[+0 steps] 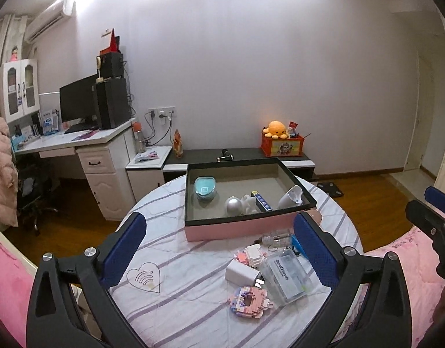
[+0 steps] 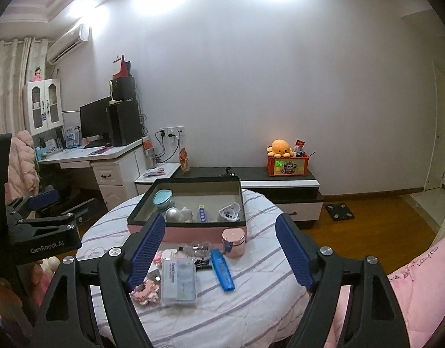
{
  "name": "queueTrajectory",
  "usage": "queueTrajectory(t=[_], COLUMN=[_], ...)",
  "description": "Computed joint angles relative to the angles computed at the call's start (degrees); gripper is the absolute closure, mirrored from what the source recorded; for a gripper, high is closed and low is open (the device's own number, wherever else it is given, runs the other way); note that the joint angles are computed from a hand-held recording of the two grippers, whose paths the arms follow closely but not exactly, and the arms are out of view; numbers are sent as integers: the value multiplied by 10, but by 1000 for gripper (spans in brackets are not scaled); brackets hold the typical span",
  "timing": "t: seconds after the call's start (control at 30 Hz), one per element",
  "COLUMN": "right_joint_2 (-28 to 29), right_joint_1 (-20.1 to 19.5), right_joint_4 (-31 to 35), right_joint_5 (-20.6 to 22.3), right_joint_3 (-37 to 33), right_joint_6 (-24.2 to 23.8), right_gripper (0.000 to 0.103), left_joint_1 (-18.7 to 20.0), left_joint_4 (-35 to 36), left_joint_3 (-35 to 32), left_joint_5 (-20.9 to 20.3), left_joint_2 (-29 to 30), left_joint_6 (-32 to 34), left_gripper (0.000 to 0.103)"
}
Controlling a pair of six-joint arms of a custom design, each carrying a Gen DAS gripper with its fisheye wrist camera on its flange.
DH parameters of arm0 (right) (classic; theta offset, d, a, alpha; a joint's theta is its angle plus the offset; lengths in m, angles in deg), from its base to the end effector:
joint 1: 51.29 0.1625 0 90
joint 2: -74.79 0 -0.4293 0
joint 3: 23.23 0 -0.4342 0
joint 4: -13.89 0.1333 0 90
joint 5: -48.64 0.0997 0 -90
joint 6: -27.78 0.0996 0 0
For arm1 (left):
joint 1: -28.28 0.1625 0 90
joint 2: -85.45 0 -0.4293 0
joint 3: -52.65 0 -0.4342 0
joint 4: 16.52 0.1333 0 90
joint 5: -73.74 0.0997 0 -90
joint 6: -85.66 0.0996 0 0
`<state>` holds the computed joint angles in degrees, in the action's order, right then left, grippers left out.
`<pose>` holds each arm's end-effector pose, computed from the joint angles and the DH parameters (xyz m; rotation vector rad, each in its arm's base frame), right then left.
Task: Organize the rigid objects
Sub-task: 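Raise both tools away from the box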
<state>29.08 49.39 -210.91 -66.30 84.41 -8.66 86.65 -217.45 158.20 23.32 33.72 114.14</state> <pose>0.2046 -0.5921 0.1553 0.5218 -2.0489 1.3988 -0.1685 -0.6488 0.1911 0.7324 2.1301 -1.2244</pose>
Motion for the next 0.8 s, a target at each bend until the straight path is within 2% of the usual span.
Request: queueTrajectory(t=[0.2,0.43,0.7,0.8], right_joint_2=[-1,0,19,31], right_joint_1=[0,-4,-16,-22], right_joint_4=[-8,20,91,133], right_joint_5=[4,-9,-50,-74], right_joint_3=[10,-2,-49,-73], right_joint_6=[-1,11,18,23], right_gripper=[23,23,23,23], left_joint_1=[0,9,26,39], left_joint_4=[-2,38,125,178], left_joint_3=[4,-12,-55,-79], left_joint_5=[4,19,38,39], left_joint_2=[-1,11,40,56], left_joint_6=[1,-15,-32,-51], left_gripper=[0,0,0,0])
